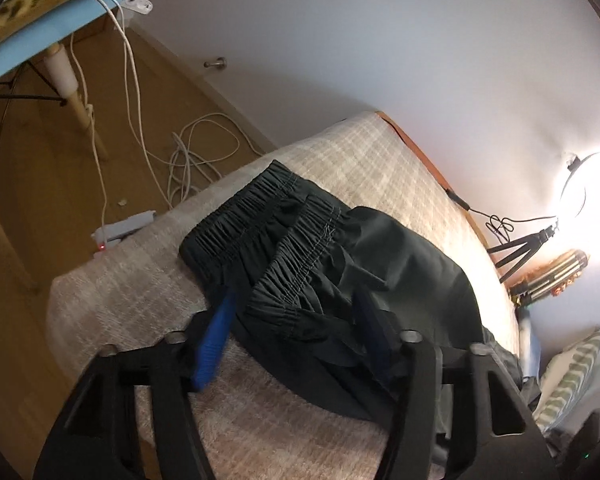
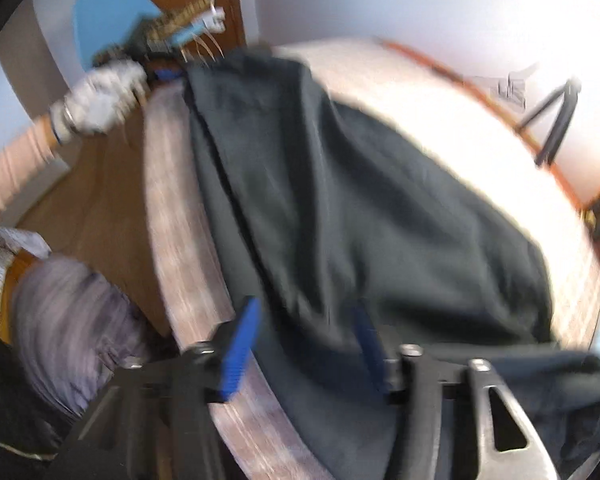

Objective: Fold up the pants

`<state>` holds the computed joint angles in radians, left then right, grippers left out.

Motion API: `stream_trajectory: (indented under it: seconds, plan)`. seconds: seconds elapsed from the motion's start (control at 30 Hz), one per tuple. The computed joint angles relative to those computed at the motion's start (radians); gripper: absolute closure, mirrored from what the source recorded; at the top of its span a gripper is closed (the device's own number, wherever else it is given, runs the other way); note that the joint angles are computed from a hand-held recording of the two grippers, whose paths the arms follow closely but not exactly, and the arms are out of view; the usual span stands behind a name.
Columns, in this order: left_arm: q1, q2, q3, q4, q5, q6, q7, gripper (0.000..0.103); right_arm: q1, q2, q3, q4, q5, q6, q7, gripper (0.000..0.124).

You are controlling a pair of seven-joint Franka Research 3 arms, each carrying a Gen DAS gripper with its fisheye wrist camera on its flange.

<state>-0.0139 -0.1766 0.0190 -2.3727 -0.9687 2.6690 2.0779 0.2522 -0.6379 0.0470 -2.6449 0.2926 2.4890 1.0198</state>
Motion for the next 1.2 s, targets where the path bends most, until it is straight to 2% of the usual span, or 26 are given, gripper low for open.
stream_trajectory:
  seconds: [0.07,0.13,0.27,0.37,0.47,0.63,0.77,1.0,1.03,1.13,1.2]
  plan:
    - [0.004,0.001,-0.012,-0.01,0.055,0.024,-0.03,0.068,0.032,0.033,-0.02,0.061,0.032,0.014,-0.035,0.068]
    - [-0.003,0.0,-0.003,-0.021,0.032,0.035,-0.014,0.075,0.062,0.113,-0.03,0.155,0.069,0.039,-0.069,0.066]
    - [-0.015,-0.012,-0.003,-0.044,0.02,0.07,0.043,0.077,0.106,0.337,-0.021,0.375,0.13,0.076,-0.139,0.063]
    - [-0.033,-0.026,-0.012,-0.066,0.056,0.137,0.069,0.077,0.123,0.538,-0.006,0.592,0.205,0.04,-0.178,0.063]
    - [-0.064,-0.034,-0.002,-0.082,0.078,0.197,0.102,0.077,0.117,0.698,0.036,0.763,0.206,0.035,-0.176,0.063]
    - [-0.108,-0.029,0.03,-0.087,0.069,0.239,0.175,0.077,0.118,1.011,0.086,1.145,0.193,-0.076,-0.102,0.063]
    - [-0.124,-0.024,0.049,-0.083,0.028,0.234,0.232,0.077,0.133,1.197,0.112,1.368,0.158,-0.151,-0.06,0.063]
    - [-0.115,-0.018,0.042,-0.074,-0.024,0.233,0.312,0.077,0.181,1.482,0.101,1.77,0.051,-0.359,0.04,0.063]
    - [-0.114,-0.017,0.038,-0.074,-0.028,0.237,0.318,0.077,0.179,1.488,0.105,1.779,0.051,-0.376,0.038,0.065]
    - [-0.116,-0.02,0.034,-0.072,-0.05,0.246,0.347,0.078,0.165,1.489,0.123,1.779,0.062,-0.42,-0.003,0.099]
    - [-0.115,-0.022,0.032,-0.069,-0.054,0.248,0.359,0.078,0.172,1.446,0.114,1.713,0.052,-0.391,-0.027,0.115]
